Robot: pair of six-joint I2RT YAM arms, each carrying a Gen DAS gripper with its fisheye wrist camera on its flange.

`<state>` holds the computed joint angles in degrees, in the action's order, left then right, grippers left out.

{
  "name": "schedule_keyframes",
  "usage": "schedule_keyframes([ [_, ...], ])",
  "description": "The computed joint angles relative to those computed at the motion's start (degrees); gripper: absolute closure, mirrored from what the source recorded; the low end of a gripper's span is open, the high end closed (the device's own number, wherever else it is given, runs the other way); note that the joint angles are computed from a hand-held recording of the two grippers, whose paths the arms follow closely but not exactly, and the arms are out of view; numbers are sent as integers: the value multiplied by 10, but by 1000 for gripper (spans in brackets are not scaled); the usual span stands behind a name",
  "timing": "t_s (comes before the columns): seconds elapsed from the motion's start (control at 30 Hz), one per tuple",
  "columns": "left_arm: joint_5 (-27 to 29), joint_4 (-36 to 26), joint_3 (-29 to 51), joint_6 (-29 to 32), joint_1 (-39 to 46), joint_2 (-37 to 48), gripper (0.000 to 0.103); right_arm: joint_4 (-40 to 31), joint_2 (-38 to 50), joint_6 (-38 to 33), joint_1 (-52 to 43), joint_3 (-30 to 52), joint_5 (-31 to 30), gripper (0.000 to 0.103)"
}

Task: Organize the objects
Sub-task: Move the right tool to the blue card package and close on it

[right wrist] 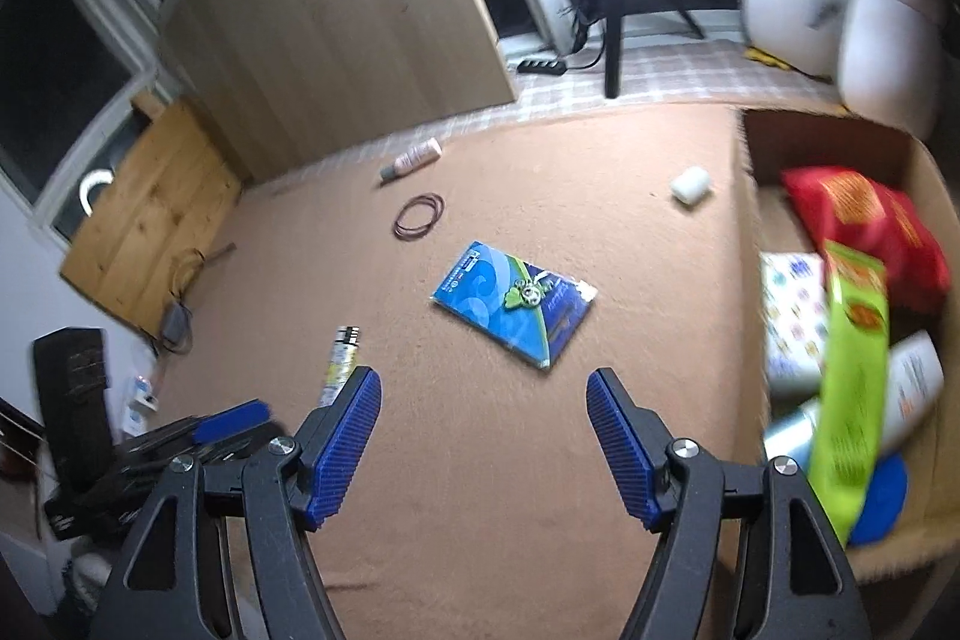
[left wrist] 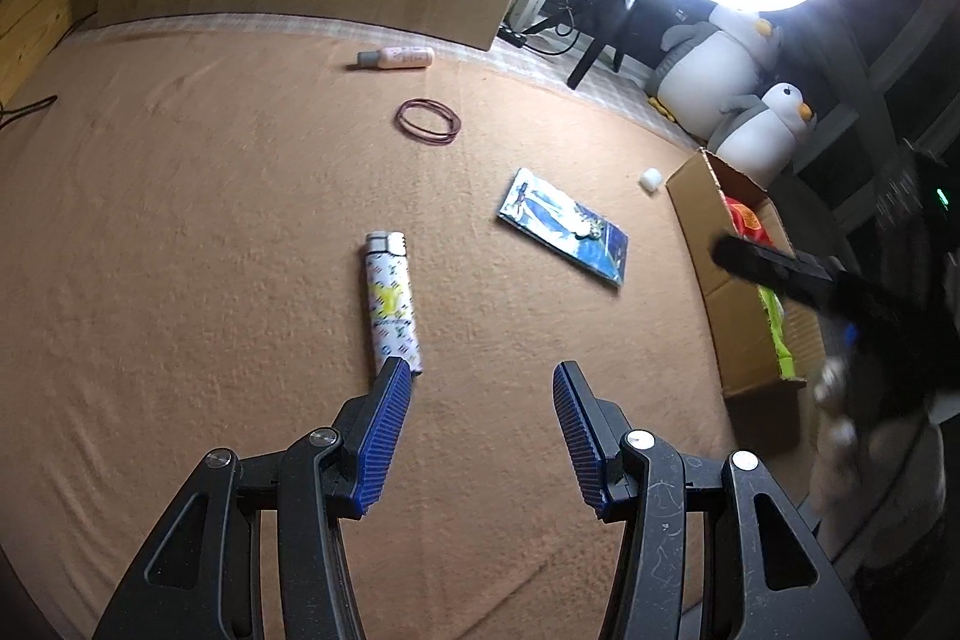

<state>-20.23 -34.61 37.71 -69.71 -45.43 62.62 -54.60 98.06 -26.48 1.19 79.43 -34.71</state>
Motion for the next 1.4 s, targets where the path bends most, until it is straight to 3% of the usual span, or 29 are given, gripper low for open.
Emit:
schedule_keyframes([
  [0.17, -14, -25, -26, -42, -21, -44, 50, 12, 76, 28, 47, 65, 26, 35],
  [0.23, -28, -46, -34, -71, -37, -66, 50, -5, 123, 39, 57, 107, 15, 35],
  [0.4, -63, -117, -54, -160, -87, -121, 50, -14, 220, 85, 94, 200, 62, 35],
  [0.6, -86, -180, -72, -247, -136, -161, 50, -30, 285, 89, 127, 274, 117, 35],
  [0.77, -98, -202, -75, -283, -161, -170, 50, -62, 300, 67, 133, 305, 119, 35],
  [1.0, -87, -161, -72, -241, -135, -153, 50, -85, 268, 26, 137, 259, 111, 35],
  [1.3, -69, -108, -68, -200, -113, -118, 50, 64, 156, -7, 191, 80, 243, 35],
  [1.4, -70, -107, -69, -202, -113, -117, 50, 79, 146, -18, 197, 66, 256, 36],
])
